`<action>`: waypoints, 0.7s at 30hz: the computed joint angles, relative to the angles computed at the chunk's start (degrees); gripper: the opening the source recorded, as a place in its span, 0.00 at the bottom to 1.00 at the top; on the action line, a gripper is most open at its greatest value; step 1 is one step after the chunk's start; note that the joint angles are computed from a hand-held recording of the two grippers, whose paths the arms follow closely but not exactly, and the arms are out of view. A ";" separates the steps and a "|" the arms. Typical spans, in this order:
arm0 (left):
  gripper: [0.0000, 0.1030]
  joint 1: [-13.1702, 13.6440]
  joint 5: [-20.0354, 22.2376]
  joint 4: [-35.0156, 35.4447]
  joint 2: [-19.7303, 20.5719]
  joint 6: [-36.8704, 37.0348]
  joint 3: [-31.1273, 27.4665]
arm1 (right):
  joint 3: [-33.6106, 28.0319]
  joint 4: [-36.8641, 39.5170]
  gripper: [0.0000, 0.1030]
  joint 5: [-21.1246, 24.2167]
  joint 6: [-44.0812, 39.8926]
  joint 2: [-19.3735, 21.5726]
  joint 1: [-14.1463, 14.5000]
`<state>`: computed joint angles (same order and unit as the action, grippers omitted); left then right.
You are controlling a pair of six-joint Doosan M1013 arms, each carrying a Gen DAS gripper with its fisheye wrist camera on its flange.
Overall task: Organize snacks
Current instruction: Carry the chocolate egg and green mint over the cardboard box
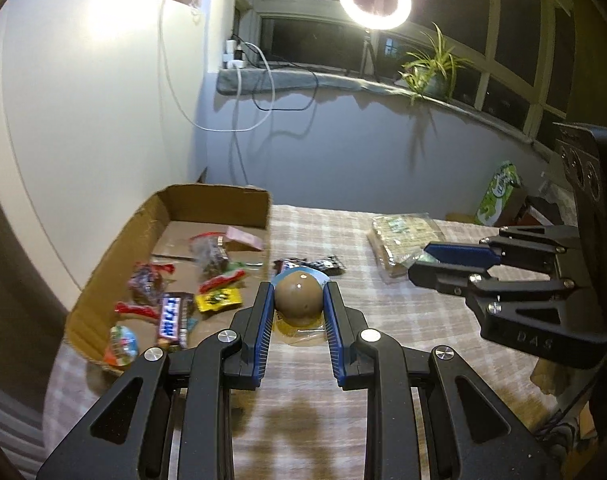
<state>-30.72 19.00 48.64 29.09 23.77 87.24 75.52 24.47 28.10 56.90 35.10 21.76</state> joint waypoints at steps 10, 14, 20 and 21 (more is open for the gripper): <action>0.23 1.84 -0.74 4.94 -1.17 -6.56 1.92 | -6.12 -1.25 0.24 2.11 2.23 3.25 1.80; 0.23 2.69 -0.95 4.39 -1.02 -6.26 2.01 | -8.45 -1.91 0.24 2.87 2.97 4.56 2.37; 0.23 4.12 -1.31 3.42 -0.77 -5.97 2.06 | -13.20 -3.69 0.24 4.93 4.75 7.33 3.25; 0.23 4.39 -1.36 3.15 -0.69 -5.83 2.07 | -13.95 -3.95 0.24 5.36 4.97 7.77 3.38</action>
